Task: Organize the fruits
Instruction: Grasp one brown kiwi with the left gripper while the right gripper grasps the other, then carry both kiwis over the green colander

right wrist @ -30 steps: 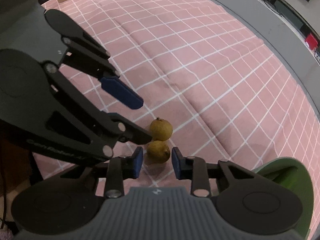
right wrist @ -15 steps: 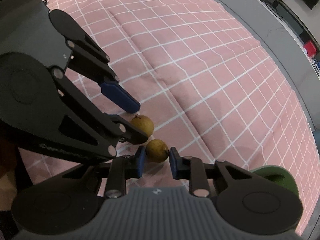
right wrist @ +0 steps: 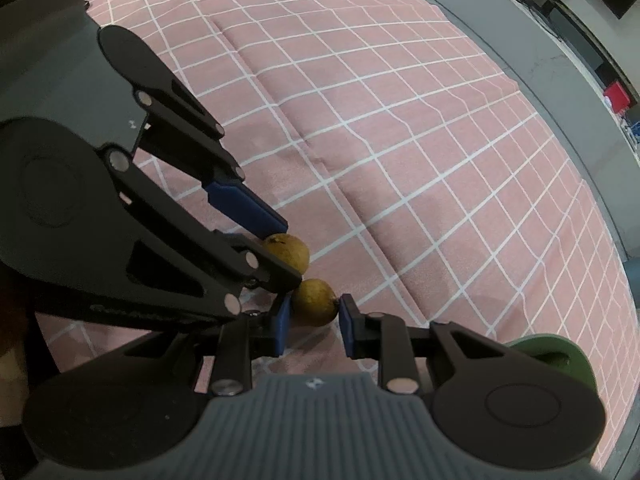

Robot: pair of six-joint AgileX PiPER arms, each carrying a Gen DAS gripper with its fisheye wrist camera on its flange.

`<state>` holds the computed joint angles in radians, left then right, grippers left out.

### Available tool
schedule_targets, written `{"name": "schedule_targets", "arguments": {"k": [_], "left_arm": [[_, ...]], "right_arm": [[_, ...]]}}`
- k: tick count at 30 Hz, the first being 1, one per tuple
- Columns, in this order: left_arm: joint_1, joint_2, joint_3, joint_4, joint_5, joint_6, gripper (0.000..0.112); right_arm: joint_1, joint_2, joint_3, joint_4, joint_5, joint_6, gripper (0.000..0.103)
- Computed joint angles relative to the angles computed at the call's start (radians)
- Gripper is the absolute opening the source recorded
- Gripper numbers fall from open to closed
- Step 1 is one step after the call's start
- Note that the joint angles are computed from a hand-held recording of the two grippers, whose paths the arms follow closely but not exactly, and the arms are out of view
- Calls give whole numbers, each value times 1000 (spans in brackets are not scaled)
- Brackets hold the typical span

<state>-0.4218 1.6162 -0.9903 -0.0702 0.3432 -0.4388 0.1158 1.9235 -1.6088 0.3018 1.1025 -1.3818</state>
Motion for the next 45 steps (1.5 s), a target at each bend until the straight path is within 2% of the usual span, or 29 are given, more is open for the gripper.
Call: {"name": "schedule_targets", "arguments": {"k": [3,11,17,22,26,36,45], "left_arm": [[-4,-33,25,77,-23,-97,29],[-71,-132,73,441,-10,-528,29],[-142,-172,34,606,75,-730,29],[-222,-174,-6,702,117,-866,29],[-286,-144,-75,735,165,-887,29],[-330,-43,-224,706,200,-797,29],[-338,97,-360,612,223,-628,29]], "right_arm": [[-7,-43,49,36,-43,0,21],[-84,-220,231,197,-171,-58,21],[-238,-321,292,391,-134,-96,21],[-399,-368,326,506,-83,-128,21],[-518,-368,325,558,-37,-135,22],[-736,-307,271,609,33,-106,22],[-754,-216,210,604,36,-31,22]]}}
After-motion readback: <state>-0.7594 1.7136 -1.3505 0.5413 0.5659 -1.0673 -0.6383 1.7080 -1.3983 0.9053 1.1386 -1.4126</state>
